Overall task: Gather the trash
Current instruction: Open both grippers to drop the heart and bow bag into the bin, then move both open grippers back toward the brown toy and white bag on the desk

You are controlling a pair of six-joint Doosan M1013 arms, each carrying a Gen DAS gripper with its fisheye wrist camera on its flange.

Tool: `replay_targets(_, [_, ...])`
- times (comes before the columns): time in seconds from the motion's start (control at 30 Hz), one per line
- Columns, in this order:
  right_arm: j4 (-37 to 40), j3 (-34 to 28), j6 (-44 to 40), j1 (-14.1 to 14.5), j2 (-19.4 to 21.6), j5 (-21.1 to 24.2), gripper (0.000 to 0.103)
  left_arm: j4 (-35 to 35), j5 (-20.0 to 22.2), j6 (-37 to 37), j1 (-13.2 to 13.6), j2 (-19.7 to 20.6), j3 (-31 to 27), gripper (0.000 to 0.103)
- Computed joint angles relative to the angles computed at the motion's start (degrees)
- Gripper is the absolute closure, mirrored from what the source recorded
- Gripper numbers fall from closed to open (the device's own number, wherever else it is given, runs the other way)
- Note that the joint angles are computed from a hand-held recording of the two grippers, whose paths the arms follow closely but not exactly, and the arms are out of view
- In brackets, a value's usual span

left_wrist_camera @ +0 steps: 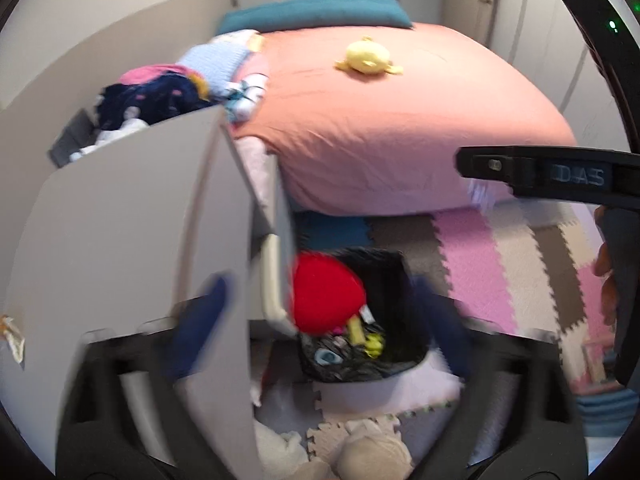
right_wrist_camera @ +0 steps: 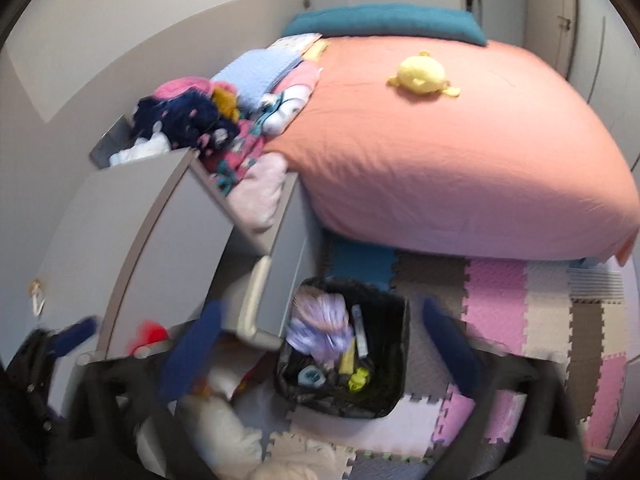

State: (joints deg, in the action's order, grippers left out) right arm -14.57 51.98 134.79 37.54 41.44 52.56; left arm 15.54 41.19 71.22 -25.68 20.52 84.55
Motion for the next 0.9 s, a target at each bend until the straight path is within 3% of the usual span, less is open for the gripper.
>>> replay_targets(0.17, [-4.0, -3.1, 1.9, 0.5, 1.9, 3.7, 0.003, 0.6, 0.0, -1.5, 1.1, -0.5, 0.5, 0.007])
replay_targets(0.9, [-4.7, -10.4, -0.7, 2.9, 5.2, 7.4, 0.003, 1.7, -1.9, -4.3, 4.2, -4.2, 4.3, 0.007])
